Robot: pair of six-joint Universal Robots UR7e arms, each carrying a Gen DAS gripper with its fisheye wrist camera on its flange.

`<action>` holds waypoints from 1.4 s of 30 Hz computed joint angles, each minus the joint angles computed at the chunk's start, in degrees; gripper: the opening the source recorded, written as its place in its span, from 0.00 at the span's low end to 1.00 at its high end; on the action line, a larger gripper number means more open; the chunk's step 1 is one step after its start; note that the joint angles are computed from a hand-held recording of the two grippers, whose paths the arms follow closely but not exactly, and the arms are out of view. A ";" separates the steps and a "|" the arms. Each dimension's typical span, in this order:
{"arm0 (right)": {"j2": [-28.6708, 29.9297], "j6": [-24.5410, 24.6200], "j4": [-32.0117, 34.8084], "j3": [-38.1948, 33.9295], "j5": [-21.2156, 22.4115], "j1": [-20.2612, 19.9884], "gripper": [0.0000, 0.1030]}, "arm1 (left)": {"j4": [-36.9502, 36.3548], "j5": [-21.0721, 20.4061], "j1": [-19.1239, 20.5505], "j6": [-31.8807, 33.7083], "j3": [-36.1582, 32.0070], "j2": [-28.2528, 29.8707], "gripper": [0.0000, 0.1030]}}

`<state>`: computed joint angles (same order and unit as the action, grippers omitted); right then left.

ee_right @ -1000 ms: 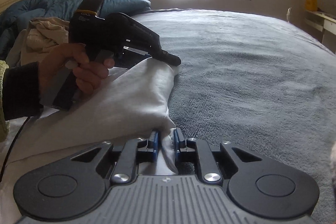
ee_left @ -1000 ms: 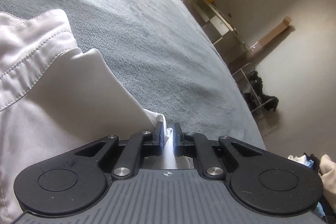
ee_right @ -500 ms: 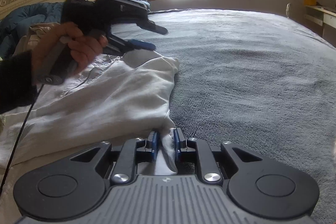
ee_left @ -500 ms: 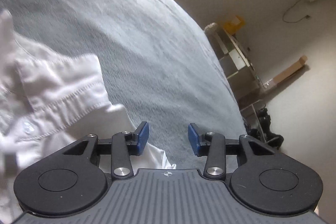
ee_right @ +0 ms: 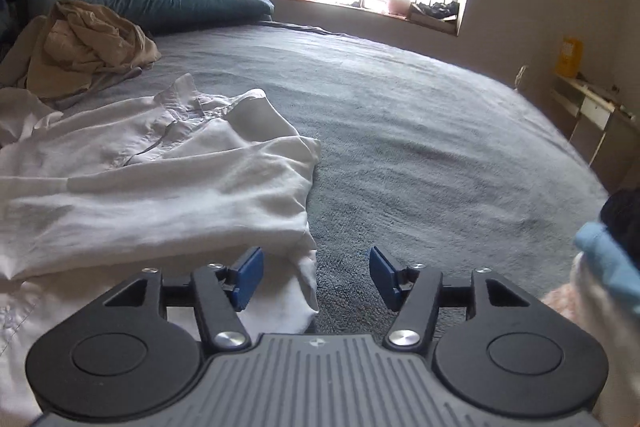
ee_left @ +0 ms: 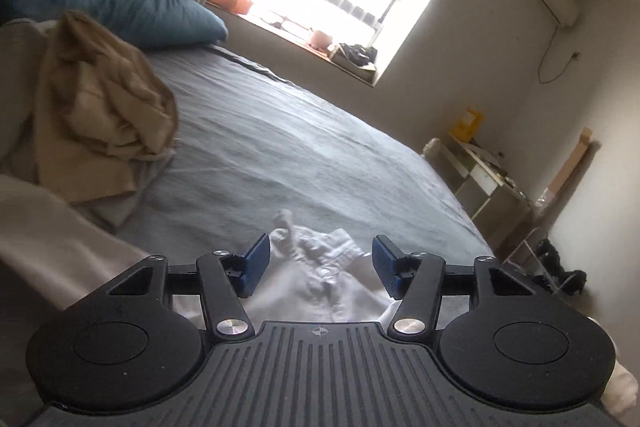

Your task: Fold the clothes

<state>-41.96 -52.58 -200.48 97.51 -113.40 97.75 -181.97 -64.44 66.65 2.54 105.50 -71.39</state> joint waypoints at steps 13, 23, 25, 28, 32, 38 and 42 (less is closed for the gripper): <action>-7.40 16.12 25.01 3.95 4.05 13.86 0.59 | -13.41 2.19 19.13 -7.60 3.48 -3.73 0.57; 5.44 31.68 34.23 -6.08 9.69 13.91 0.59 | -17.43 6.99 25.20 -4.32 -8.82 5.30 0.58; 6.25 32.52 34.88 -6.62 9.26 13.88 0.59 | -16.37 5.72 26.08 -3.94 -10.82 6.37 0.58; 6.89 32.95 34.67 -6.93 8.18 14.14 0.59 | -15.56 3.28 27.66 -4.59 -13.51 8.02 0.54; 6.74 33.43 33.26 -6.17 7.36 14.35 0.59 | -12.79 4.03 28.43 -8.68 -15.86 8.70 0.04; 4.86 34.60 31.11 -3.59 8.00 13.60 0.59 | -15.41 1.96 25.95 -7.61 -11.08 3.97 0.00; 2.15 35.42 29.35 -0.11 9.25 12.46 0.59 | -15.92 -2.65 19.78 -2.75 -4.02 -2.44 0.00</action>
<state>-39.80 -17.17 -171.13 97.40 -104.15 110.21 -197.88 -67.10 86.43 -0.21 101.49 -73.82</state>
